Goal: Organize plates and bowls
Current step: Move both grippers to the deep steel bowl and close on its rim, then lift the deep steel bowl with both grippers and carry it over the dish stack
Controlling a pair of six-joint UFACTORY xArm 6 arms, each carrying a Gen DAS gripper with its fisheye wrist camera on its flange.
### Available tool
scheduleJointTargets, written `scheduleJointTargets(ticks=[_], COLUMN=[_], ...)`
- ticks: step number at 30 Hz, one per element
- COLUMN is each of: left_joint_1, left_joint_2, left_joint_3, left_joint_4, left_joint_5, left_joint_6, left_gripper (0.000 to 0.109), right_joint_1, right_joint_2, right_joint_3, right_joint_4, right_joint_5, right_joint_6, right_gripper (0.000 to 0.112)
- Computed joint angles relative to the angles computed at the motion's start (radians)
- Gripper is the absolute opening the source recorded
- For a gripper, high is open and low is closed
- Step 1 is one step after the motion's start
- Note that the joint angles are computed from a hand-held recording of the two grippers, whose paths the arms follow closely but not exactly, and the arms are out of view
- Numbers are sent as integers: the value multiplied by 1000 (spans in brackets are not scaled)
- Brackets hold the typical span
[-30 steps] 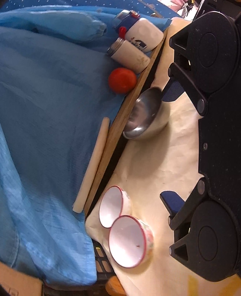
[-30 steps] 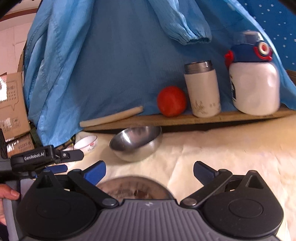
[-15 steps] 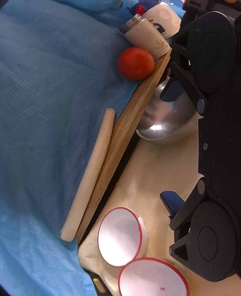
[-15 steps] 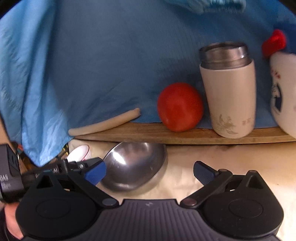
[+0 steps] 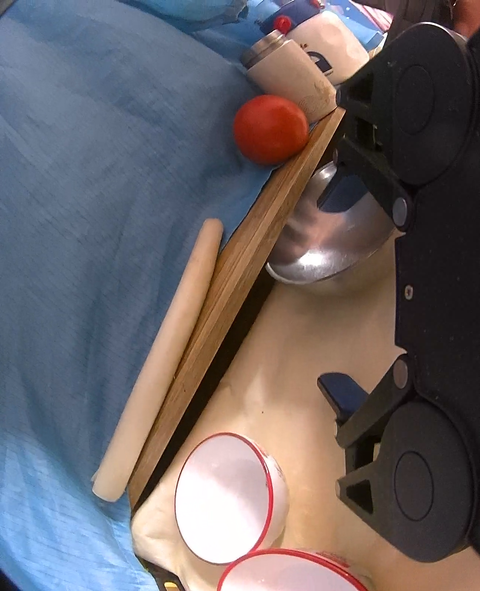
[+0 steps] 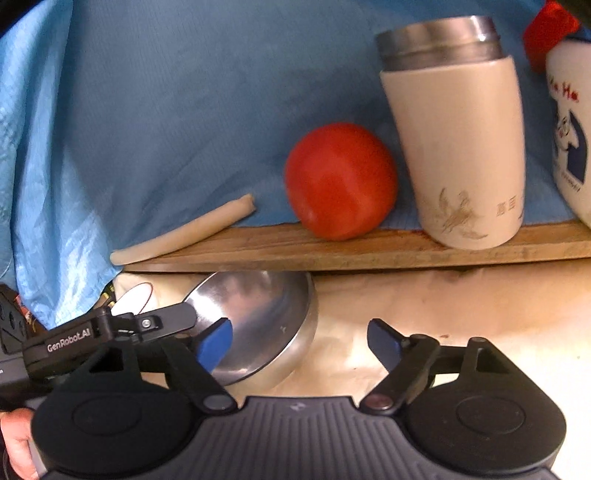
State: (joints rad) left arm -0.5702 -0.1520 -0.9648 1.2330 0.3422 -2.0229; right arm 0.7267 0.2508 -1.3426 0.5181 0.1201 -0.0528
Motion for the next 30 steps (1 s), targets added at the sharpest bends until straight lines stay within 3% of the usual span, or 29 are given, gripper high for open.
scheduleJointTargets(ticks=[4,8,11,14,17,24,30], left_joint_1=[10,16,17,16,16,12,-32], left_joint_2=[-2,3,6,10,16,10,-36], left_joint_3=[8,10,11,9,5,11,40], left_joint_4=[10,-2,-25,-32,-51,-77,-179], left_joint_5=[-27,-54,-72,-76,-81,-66,18], left_joint_6=[5,41,79,87,115,136,231], left_gripper=[80,64,51,48,38,34,34], right_joint_1=[11,14,16,16,16,12,14], right_joint_2=[-2,1,1,-3,-6,-14,-33], right_joint_3=[-4,-14,-17,-11,-8,-3,1], right_joint_4=[85,127,155,141,143,108,127], right_joint_5=[-5,5,15,13,15,33,77], right_joint_6=[-84,-124,-149,-135,-134,-101,-128], right_gripper=[69,56,50,48,41,33,32])
